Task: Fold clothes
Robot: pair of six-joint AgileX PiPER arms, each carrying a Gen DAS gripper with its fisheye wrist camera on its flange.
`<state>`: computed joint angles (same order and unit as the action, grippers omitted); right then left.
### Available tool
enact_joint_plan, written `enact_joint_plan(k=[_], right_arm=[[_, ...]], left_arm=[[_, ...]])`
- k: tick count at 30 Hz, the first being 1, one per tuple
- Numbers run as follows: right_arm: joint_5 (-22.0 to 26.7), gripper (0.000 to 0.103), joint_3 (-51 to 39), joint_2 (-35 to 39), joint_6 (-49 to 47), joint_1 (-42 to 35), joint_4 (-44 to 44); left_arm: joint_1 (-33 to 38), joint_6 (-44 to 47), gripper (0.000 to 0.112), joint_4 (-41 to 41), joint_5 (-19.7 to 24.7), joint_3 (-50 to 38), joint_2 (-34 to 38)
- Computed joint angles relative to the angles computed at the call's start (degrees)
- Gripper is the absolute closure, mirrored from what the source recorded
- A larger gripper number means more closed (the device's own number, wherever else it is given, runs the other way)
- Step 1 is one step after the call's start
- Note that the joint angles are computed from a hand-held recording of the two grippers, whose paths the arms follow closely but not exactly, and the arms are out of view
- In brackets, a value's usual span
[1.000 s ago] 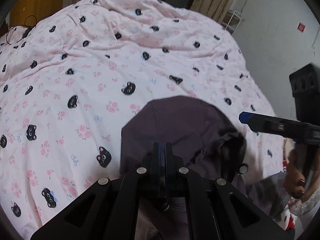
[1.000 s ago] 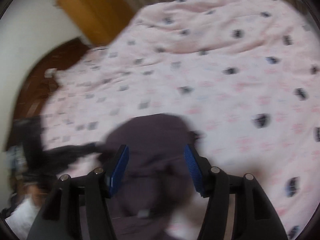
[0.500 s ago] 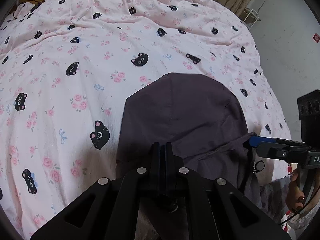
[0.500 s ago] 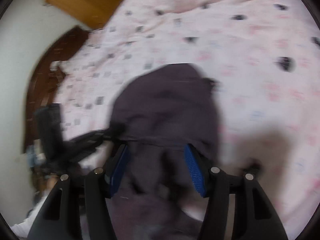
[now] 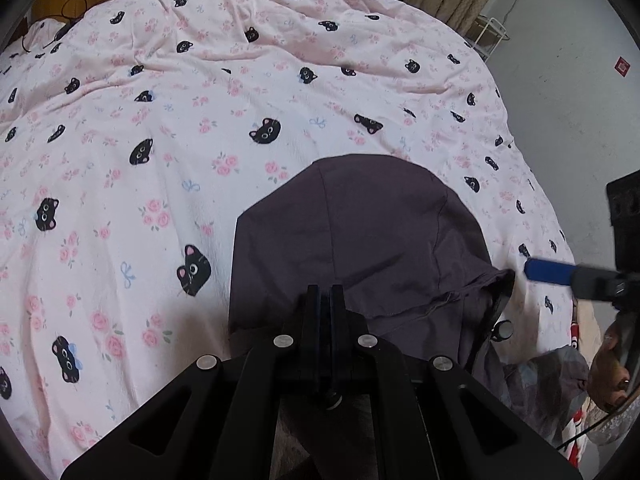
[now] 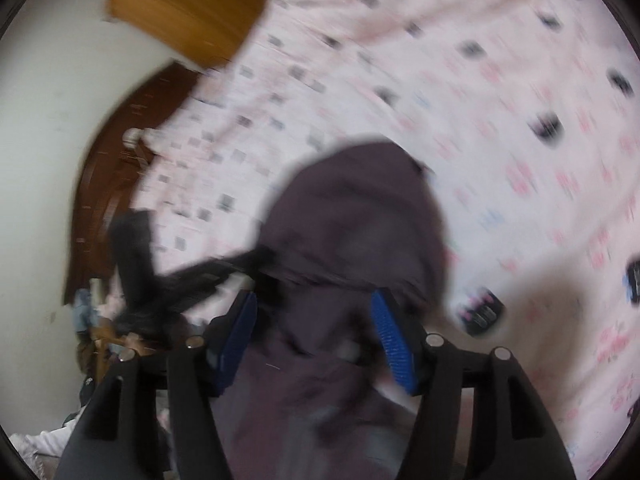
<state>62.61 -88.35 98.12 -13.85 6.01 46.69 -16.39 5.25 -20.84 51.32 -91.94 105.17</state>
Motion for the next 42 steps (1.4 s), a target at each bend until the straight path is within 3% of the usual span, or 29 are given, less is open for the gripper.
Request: enact_joint_plan(k=[6,9,14,21,24,26,29,31,35,42], right_arm=[[-0.74,0.040,-9.02,7.21,11.73,7.00,-10.64],[-0.59,0.040,-7.47,9.24,17.32,8.11,-15.96],[-4.14,0.040,2.12,6.70,13.03,3.48,-10.04],[-2.97,0.033,3.51,2.41,3.53,-0.33,-1.38],[-2.56,0.028,1.43,0.81,4.60,-2.01,-3.74],[-1.69,0.028,-0.05,0.86,6.30,-2.87,-5.80],[-1.31,0.028,1.28,-1.02,7.19,-3.89,-9.57],[-1.81,0.028,3.00,-3.23,8.01,-3.18,-13.27],[-3.65,0.028,9.39,-10.36,9.98,0.39,-21.85],[-8.03,0.028,23.46,-26.83,22.49,13.34,-35.41]], left_arm=[[-1.33,-1.61,0.110,0.62,-0.15,0.73,0.99],[-1.18,-1.96,0.110,0.94,-0.66,1.99,1.24],[0.39,-0.43,0.110,-1.87,-0.95,3.01,2.12],[2.00,2.30,0.109,-3.46,-0.96,3.38,-1.77],[2.80,2.03,0.102,-0.17,0.20,0.81,-2.43],[3.62,1.74,0.086,2.17,1.66,-1.04,-2.41],[5.12,2.40,0.072,4.34,2.45,0.38,-4.84],[6.12,3.73,0.070,4.79,2.55,2.74,-7.42],[7.66,4.71,0.052,9.37,0.36,12.95,-17.84],[17.25,8.48,0.046,12.55,0.86,30.50,-38.35]])
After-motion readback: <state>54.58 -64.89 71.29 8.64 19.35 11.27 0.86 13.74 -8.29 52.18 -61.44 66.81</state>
